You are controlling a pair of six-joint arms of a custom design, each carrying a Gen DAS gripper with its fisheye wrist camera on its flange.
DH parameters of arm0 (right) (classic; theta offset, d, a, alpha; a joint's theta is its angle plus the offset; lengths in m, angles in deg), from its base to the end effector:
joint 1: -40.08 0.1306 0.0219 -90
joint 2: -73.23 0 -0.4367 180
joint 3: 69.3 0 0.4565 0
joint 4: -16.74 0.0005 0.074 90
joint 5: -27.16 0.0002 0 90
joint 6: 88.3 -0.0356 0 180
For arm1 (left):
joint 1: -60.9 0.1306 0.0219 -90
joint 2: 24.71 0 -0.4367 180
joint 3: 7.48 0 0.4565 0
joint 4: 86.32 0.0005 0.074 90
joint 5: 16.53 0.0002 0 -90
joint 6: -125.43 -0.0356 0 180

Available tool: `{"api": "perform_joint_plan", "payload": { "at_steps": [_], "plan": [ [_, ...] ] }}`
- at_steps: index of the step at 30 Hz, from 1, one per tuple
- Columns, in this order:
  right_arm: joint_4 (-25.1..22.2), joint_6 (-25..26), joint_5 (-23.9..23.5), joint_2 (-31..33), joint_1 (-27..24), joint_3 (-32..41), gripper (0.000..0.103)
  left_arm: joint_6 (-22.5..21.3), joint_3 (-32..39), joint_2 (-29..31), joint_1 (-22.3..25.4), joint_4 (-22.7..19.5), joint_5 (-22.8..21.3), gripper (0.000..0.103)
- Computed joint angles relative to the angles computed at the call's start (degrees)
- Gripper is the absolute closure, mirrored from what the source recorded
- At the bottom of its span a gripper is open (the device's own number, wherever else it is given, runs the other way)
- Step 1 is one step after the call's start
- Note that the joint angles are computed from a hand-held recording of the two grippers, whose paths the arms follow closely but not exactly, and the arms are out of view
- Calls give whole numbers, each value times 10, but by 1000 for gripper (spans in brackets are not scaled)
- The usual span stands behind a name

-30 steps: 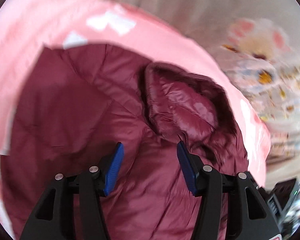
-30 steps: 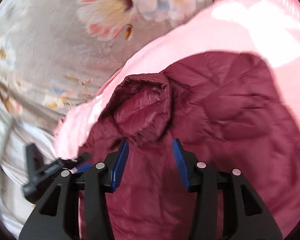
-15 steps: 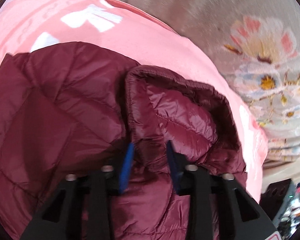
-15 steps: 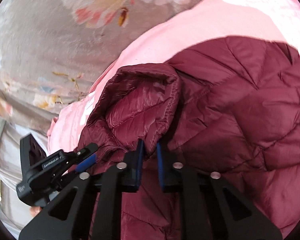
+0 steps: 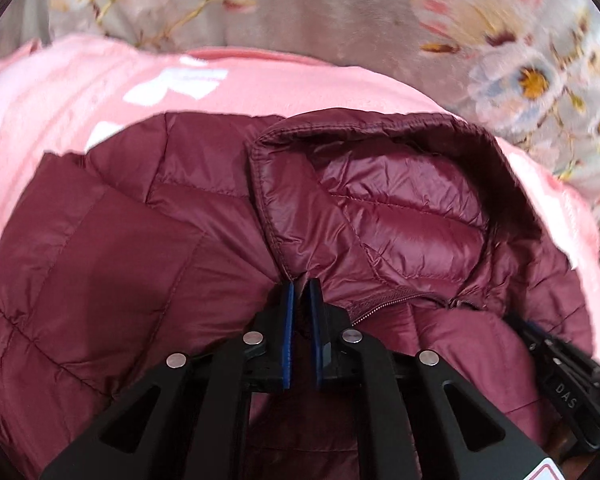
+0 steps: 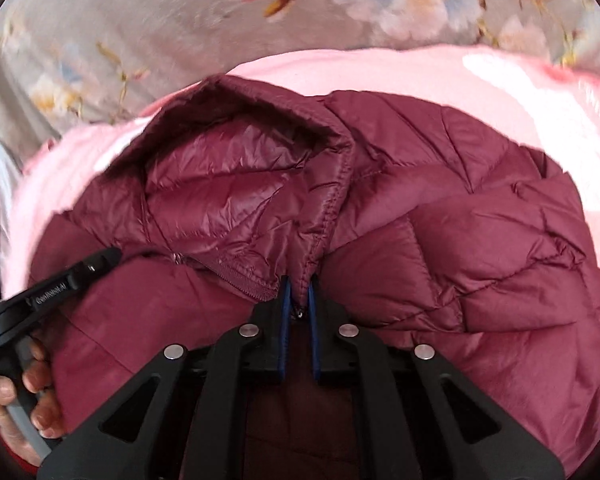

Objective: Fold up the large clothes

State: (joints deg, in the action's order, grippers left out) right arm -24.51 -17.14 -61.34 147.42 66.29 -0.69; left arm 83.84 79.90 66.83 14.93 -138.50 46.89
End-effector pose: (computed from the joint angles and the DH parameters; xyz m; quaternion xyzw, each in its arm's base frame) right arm 0.3883 0.1896 0.4263 -0.0550 0.9282 0.1297 0.3445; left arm 0.3916 -0.3829 0.4458 -0.0864 0.9299 -0.0572 0.3529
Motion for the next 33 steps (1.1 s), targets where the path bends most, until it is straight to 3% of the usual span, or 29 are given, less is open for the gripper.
{"api": "perform_joint_plan", "payload": {
  "at_steps": [3, 8, 12, 17, 22, 24, 27, 33],
  "plan": [
    [1, 5, 10, 2, 2, 1, 97, -11, 18, 16, -8, -26, -33, 95],
    [1, 0, -2, 4, 0, 4, 97, -4, 30, 26, -11, -54, -48, 91],
    [-27, -6, -37, -16, -13, 1, 94, 0, 25, 14, -17, -61, -52, 88],
    [-52, -26, -105, -42, -63, 21, 89, -7, 23, -18, -9, -82, -20, 90],
    [-13, -78, -148, 7, -98, 89, 89, 2, 90, -9, 40, -86, -6, 90],
    [0, -106, -154, 38, -100, 116, 89, 23, 118, 5, 57, -84, 1, 90],
    [15, -136, -154, 79, -94, 146, 89, 54, 147, 29, 83, -61, 51, 90],
    [-21, -92, -121, 130, -71, 168, 89, 52, 179, 90, 95, -91, 107, 90]
  ]
}}
